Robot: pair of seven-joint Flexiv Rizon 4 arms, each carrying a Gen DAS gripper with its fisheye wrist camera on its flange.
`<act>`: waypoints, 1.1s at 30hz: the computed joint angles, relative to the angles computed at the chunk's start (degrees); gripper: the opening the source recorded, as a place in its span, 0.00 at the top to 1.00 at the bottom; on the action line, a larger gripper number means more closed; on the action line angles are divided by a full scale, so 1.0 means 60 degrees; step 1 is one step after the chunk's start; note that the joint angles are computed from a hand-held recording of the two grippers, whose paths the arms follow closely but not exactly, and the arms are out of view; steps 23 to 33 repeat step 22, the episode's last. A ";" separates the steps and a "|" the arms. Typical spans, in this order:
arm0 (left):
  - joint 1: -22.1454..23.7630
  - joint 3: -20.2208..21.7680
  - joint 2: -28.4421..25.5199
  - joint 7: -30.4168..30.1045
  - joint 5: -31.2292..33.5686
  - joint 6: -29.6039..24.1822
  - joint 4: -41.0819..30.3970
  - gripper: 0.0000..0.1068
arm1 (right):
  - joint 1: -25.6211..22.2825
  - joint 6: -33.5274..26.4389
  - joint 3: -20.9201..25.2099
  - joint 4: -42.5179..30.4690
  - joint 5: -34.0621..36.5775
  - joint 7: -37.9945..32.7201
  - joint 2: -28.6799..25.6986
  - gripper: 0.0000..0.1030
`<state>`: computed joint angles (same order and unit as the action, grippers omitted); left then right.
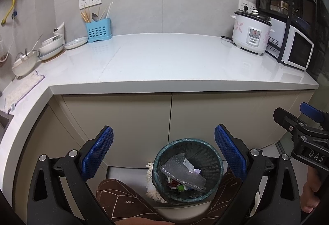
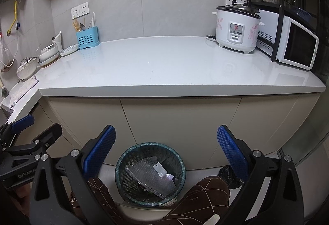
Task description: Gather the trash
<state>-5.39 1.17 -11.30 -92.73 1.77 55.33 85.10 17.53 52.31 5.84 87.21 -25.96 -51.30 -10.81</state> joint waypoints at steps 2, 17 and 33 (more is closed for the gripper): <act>-0.0010 0.0007 -0.0008 -0.0016 0.0050 -0.0004 -0.0009 0.09 | 0.0001 -0.0014 -0.0003 -0.0014 0.0003 -0.0010 -0.0016 0.07; 0.0034 -0.0055 -0.0046 0.0190 -0.0253 -0.0116 -0.0021 0.09 | -0.0007 -0.0001 -0.0006 -0.0005 0.0034 -0.0052 -0.0021 0.07; 0.0040 -0.0064 -0.0016 0.0231 -0.0310 0.0040 0.0085 0.09 | -0.0002 -0.0003 -0.0009 0.0014 0.0021 -0.0059 -0.0030 0.07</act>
